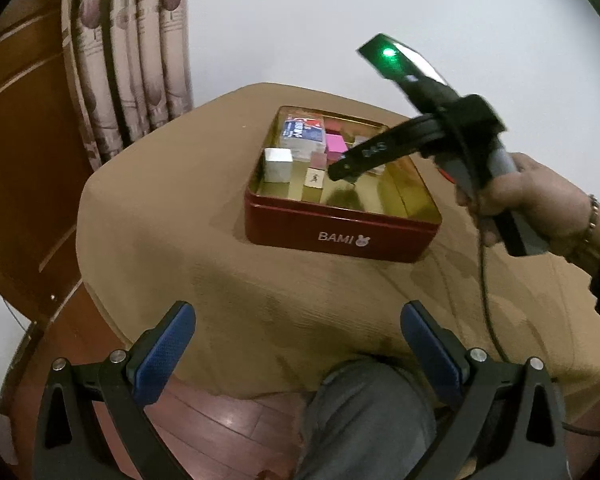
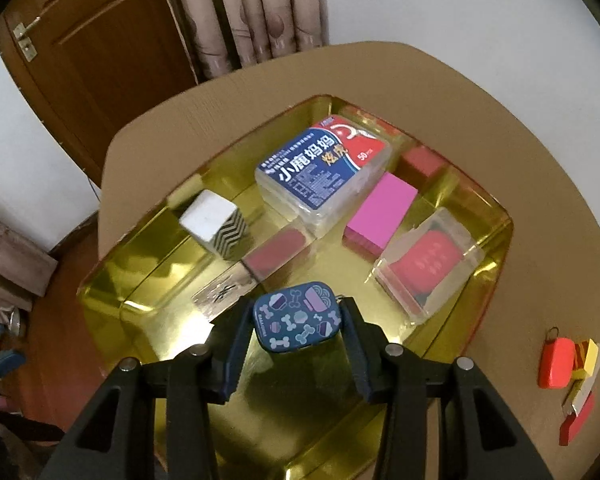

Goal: Organize rigid objects
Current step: 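Lower the blue patterned tin into the gold tin and open the right gripper, then grasp the red rounded case with the left gripper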

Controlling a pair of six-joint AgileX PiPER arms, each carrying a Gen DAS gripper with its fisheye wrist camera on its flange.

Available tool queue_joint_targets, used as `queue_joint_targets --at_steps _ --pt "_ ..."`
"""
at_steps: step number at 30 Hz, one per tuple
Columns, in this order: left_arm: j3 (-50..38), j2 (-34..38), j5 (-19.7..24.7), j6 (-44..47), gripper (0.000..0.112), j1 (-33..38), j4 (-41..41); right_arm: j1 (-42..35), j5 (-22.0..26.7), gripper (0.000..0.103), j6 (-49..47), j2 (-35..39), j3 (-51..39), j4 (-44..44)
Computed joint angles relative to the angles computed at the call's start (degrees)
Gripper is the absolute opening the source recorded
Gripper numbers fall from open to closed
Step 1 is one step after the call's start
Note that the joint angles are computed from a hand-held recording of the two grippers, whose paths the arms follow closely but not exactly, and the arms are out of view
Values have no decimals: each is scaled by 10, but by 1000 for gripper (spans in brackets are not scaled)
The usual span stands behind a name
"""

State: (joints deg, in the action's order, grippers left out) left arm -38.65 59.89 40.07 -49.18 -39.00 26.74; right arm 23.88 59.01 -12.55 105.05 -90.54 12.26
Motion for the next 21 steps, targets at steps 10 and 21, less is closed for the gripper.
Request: queue_joint_targets --at_steps 10,21 --pt "-1 18 -9 58 101 28 -70 -12 -82 48 5 -14 31 31" --pt "-7 24 5 -14 101 -77 2 -186 -265 50 74 -322 380 -101"
